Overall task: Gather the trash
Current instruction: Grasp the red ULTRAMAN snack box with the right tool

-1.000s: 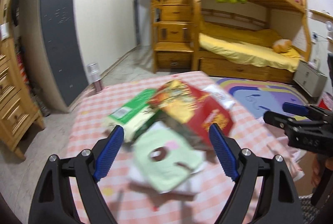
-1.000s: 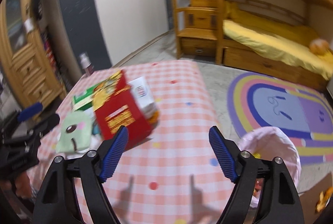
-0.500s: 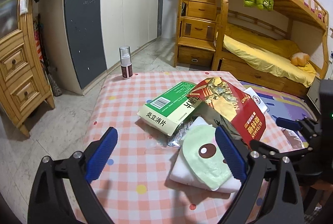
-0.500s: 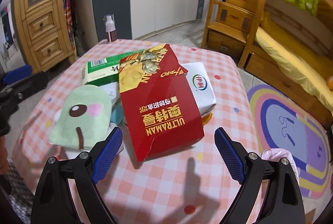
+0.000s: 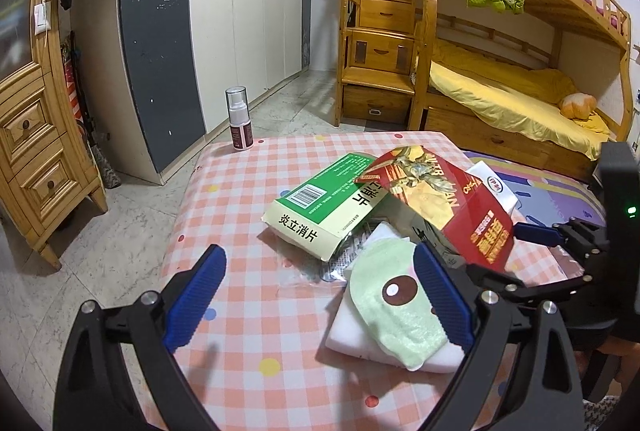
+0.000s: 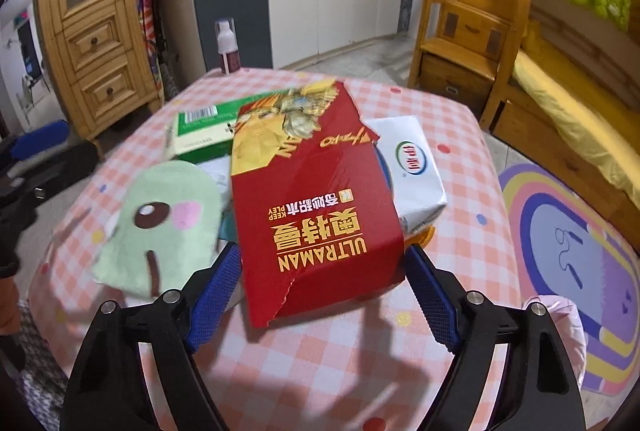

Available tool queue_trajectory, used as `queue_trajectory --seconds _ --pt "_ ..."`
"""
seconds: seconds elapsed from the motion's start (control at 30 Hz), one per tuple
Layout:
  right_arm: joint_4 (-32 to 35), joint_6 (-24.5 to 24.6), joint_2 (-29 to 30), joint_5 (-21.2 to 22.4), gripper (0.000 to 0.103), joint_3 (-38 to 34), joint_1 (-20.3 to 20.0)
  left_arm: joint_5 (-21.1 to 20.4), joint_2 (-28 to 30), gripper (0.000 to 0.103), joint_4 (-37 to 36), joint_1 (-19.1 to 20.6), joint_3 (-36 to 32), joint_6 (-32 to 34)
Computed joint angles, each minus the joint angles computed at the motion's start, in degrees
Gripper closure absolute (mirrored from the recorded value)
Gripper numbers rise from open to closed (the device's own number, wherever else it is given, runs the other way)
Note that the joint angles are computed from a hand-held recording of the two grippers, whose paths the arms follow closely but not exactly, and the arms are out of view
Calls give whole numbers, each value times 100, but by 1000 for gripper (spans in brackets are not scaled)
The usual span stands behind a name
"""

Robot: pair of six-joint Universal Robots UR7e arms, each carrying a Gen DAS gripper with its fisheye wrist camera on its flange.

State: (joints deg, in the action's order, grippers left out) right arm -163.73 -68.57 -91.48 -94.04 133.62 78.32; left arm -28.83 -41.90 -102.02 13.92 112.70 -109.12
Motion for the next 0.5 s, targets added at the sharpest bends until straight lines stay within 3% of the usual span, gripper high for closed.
queue_trajectory --seconds 0.33,0.43,0.5 --pt "394 -5 -879 1248 26 190 -341 -26 -94 11 54 -61 86 -175" --pt "178 28 -991 1486 26 278 -396 -9 -69 11 -355 -82 174 187" --pt "173 69 -999 1521 26 270 -400 36 4 12 -959 -111 255 791"
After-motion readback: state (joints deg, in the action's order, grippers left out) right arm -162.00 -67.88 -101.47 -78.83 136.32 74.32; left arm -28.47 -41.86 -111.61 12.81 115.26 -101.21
